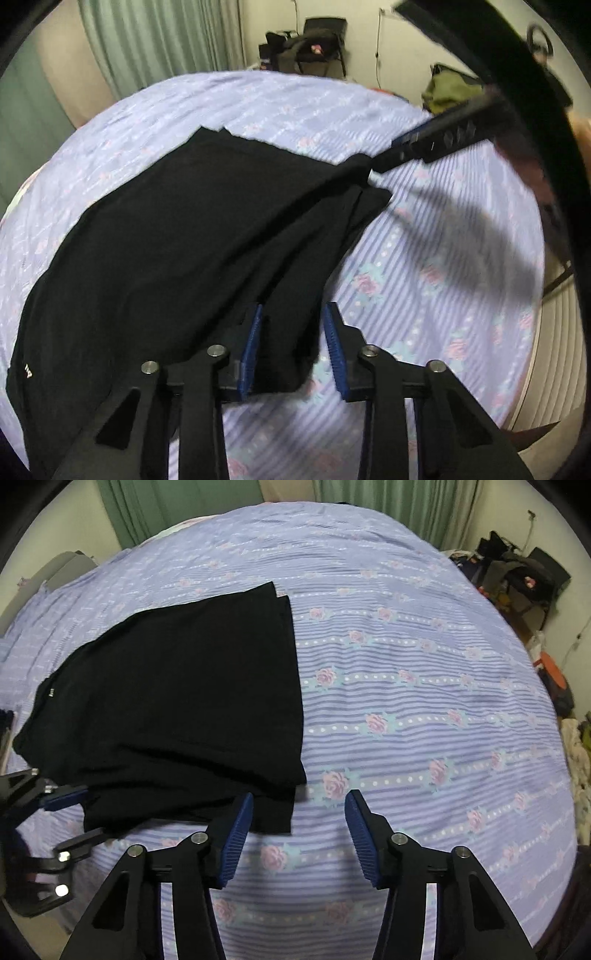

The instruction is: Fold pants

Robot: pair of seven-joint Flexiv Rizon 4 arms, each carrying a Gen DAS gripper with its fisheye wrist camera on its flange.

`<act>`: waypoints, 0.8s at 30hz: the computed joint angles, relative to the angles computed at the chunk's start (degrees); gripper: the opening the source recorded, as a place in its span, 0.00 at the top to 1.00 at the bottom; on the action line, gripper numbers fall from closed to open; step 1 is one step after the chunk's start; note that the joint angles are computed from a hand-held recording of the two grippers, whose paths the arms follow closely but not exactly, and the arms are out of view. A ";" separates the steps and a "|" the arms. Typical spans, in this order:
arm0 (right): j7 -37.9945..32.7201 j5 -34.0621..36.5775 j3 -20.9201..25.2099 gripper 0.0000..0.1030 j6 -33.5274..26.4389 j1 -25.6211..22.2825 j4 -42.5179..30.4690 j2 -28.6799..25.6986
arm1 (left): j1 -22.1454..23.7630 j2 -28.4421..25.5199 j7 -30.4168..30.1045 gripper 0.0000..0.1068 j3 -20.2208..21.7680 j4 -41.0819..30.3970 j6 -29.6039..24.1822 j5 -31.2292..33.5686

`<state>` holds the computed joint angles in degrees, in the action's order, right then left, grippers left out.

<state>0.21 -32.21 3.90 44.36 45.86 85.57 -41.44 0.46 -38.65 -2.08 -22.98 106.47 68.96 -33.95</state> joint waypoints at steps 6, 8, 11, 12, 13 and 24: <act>-5.92 2.01 1.28 0.55 6.47 -2.67 -0.34 -1.70 | -1.74 -0.95 -2.90 0.97 3.38 -2.48 -4.36 2.95; -7.97 3.23 1.75 0.56 8.11 -3.29 -0.56 -2.15 | -1.38 -0.34 -2.70 0.97 3.48 -2.33 -5.45 2.87; -11.06 5.38 2.62 0.59 9.76 -3.96 -1.15 -2.73 | -2.06 -0.21 -3.19 0.97 4.22 -1.76 -5.03 3.00; -12.03 6.22 2.92 0.63 9.87 -4.11 -1.50 -3.00 | -2.48 -0.42 -3.96 0.97 4.68 -2.11 -5.37 3.24; -12.30 6.69 2.68 0.64 9.37 -3.83 -1.79 -3.09 | -2.58 -0.47 -4.16 0.97 4.67 -2.12 -5.07 3.21; -10.38 8.85 2.16 0.95 -2.48 -2.00 -4.02 -2.47 | -4.77 -0.48 -7.16 0.97 8.96 -3.58 -11.05 7.84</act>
<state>-10.17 -23.36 6.06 41.88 43.86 81.54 -43.92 -4.30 -39.12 -9.23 -14.02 102.89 57.91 -26.10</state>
